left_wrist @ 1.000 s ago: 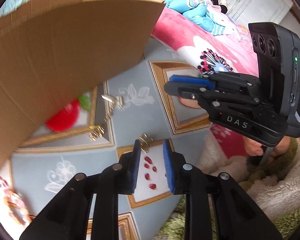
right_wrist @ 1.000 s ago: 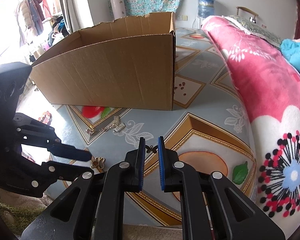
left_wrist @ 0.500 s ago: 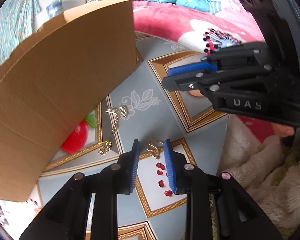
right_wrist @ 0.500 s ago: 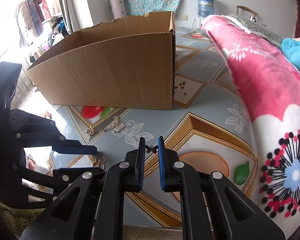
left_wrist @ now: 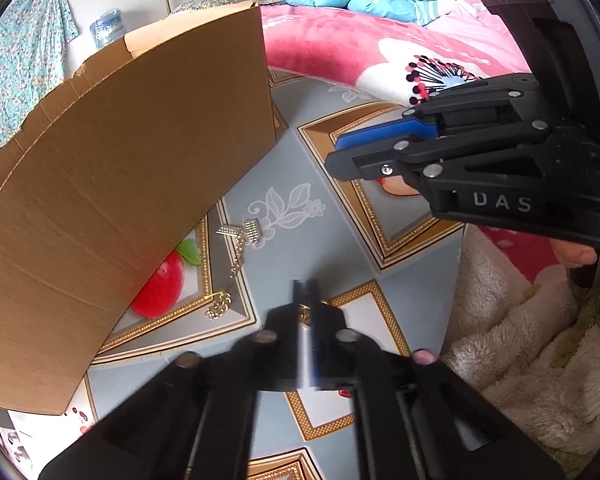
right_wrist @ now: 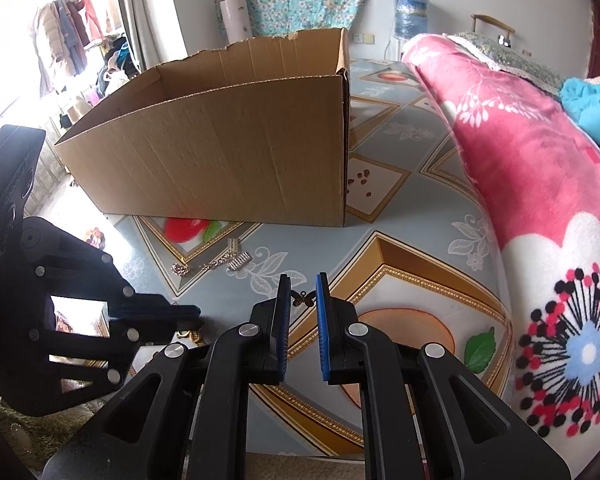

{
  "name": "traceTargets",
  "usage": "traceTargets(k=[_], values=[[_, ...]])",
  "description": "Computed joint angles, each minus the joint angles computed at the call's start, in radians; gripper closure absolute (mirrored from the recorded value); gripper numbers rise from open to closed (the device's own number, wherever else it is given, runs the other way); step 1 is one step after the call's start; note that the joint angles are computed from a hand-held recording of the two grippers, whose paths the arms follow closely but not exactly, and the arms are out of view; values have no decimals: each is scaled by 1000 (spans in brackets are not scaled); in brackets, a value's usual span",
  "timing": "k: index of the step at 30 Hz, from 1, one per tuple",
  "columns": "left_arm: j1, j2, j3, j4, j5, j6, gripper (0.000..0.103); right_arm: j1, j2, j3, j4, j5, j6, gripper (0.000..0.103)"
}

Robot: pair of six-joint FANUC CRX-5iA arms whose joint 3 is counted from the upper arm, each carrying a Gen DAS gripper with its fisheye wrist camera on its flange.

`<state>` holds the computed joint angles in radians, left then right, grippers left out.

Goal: Organize jewelry

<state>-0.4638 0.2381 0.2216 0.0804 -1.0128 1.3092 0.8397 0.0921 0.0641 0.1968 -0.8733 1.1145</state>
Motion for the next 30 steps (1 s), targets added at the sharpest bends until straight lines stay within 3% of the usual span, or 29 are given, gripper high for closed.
traceTargets(k=[10,12,17,23,30], values=[[20,-22,-13,35,4,-6,100,11,-7,-11,21,5,-26,93],[27,-15,-3,46,-24,1,88,11,-7,-11,20,5,-25,93],[36,-6,7,78,-68,60,77,10,-7,-9,15,6,-24,93],[17,-6,8,31,-69,131,77,3,-5,-8,5,9,-19,93],[-5,-11,14,-31,-63,111,79,0,-6,-10,0,13,-19,93]])
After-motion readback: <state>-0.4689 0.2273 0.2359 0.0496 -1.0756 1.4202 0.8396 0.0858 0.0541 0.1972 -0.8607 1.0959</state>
